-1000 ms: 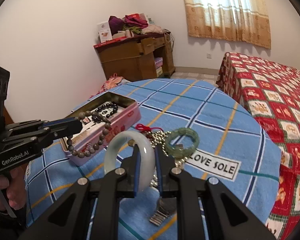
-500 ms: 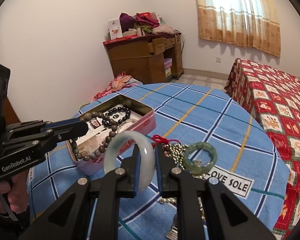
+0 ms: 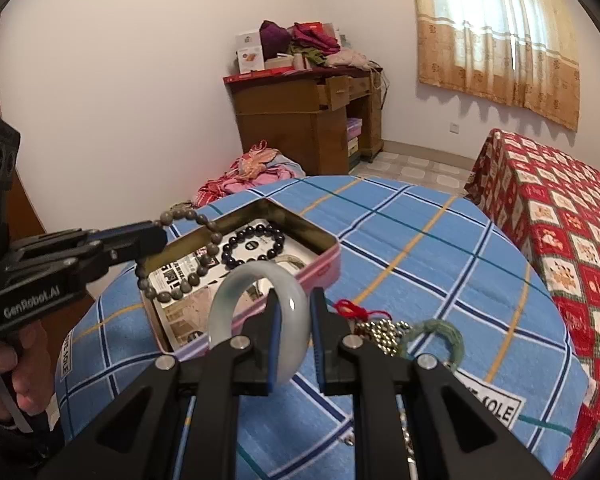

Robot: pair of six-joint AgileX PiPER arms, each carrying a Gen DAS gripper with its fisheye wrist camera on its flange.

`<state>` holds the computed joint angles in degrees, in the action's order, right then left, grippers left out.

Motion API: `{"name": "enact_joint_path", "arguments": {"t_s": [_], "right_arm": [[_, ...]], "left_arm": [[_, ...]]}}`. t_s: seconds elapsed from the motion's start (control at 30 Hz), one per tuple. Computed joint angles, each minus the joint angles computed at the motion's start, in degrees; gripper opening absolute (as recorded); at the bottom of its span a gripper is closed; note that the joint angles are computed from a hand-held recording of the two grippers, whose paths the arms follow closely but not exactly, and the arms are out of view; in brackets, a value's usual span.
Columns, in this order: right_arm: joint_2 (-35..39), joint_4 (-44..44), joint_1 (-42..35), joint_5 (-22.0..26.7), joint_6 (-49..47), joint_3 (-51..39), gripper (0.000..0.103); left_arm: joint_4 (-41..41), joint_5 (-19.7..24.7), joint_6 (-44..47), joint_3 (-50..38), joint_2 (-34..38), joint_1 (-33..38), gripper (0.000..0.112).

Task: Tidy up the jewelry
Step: 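Lift both held items and carry them over the open tin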

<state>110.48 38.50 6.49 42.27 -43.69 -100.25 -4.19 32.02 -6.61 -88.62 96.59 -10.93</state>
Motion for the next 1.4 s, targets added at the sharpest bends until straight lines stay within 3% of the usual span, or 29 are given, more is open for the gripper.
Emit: {"name": "enact_joint_path", "arguments": {"t_s": [0.9,1.4], "right_arm": [[14.49,-11.31,7.23,7.64,10.95,-21.40,0.016],[16.95,-14.64,8.58,9.35,14.07,-23.01,0.016]], "left_arm": [[3.11,5.75,0.76,-11.61,11.50,5.13,0.008],[3.20,8.23,1.79,-14.51,15.22,5.47,0.008]]}}
